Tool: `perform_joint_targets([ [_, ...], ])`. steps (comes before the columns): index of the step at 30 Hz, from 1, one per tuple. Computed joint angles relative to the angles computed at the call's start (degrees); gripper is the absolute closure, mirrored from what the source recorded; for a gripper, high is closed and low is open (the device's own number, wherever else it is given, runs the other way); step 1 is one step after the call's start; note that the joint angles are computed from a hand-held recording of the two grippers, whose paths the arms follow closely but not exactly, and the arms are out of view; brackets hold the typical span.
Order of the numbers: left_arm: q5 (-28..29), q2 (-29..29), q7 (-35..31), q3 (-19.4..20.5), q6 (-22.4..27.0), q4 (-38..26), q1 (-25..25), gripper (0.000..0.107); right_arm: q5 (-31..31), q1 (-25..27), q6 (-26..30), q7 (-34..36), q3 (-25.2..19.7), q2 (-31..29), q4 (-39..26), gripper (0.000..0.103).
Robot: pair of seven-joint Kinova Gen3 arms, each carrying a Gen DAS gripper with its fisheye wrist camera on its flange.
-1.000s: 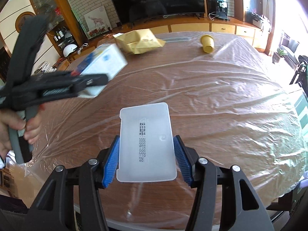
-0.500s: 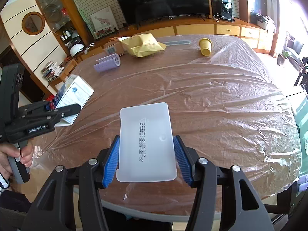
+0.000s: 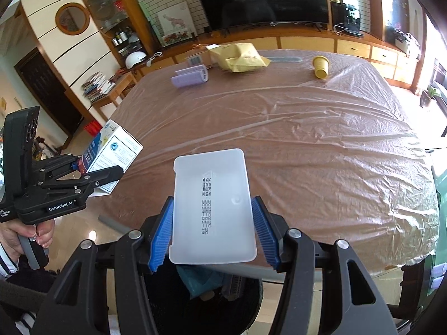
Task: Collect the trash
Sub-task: 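Carry the white box and medicine carton over the black bin with both tools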
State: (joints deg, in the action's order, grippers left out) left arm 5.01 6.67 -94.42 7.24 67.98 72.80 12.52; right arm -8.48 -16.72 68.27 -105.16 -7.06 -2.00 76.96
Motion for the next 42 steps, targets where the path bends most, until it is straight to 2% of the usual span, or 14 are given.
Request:
perform_joint_targets([
  [10, 0.59, -4.56, 0.73, 0.63, 0.53, 4.54, 0.68, 0.06, -2.84, -0.19, 2.14, 3.91, 0.12, -2.7, 1.21, 0.049],
  [24, 5.11, -9.26, -4.88, 0.78, 1.94, 9.41, 0.87, 0.06, -6.3, -0.1, 4.3, 6.83, 0.4, -6.04, 4.35, 0.049],
  [42, 6.99, -9.53, -10.11, 1.55, 4.4, 11.84, 2.01, 0.06, -8.32, -0.48, 6.94, 9.89, 0.56, -6.83, 6.53, 0.049],
])
